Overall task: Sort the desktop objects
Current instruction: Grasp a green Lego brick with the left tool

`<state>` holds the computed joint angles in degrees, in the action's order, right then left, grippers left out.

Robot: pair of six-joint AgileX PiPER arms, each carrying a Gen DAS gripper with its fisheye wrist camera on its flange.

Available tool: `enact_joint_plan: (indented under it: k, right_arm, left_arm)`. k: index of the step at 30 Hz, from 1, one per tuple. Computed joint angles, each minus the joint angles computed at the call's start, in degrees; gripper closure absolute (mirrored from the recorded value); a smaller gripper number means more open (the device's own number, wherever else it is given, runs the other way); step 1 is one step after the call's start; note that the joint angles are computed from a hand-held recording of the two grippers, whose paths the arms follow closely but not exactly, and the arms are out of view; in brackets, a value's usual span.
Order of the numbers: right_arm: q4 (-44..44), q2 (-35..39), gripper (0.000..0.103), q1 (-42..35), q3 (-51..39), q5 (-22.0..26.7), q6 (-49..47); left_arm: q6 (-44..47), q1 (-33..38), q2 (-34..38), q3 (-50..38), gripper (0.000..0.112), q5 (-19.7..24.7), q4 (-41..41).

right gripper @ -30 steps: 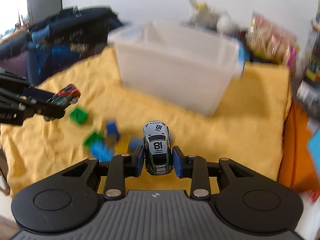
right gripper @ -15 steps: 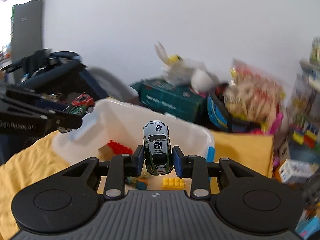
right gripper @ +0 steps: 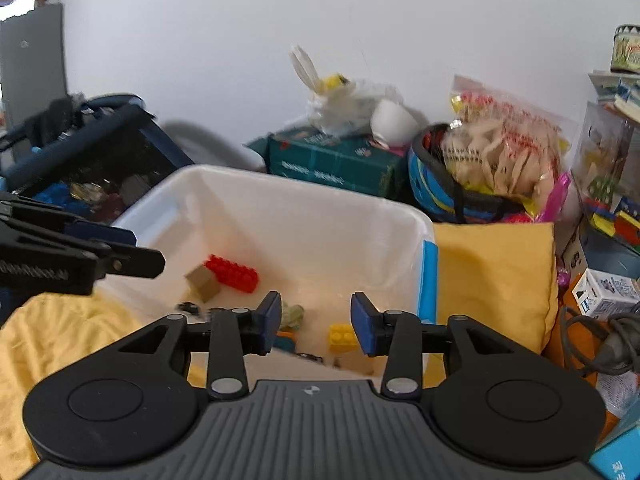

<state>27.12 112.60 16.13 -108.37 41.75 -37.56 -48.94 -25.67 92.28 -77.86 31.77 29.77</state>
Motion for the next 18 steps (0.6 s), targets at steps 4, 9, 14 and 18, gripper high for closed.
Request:
enact_joint_plan:
  k: [4, 9, 14, 18]
  right_arm:
    - [9.59, -6.81, 0.057, -2.28, 10.49, -0.77, -10.85]
    - [11.28, -13.69, 0.057, -3.07, 24.26, -0.81, -17.04]
    - [8.98, -17.57, 0.059, -1.84, 34.43, -0.44, -20.01]
    - [9.54, -19.67, 0.061, -1.83, 38.59, 0.8, -19.25]
  left_arm:
    - [-9.43, -4.96, -6.11, 11.99, 0.055, 0.73, 6.5]
    - [-22.07, -10.49, -9.72, 24.9, 0.055, -1.34, 7.89]
    - [-23.45, -11.17, -9.76, 30.16, 0.06, -5.74, 1.59]
    - [-18.8, -8.28, -8.57, 31.93, 0.073, -12.6, -7.63]
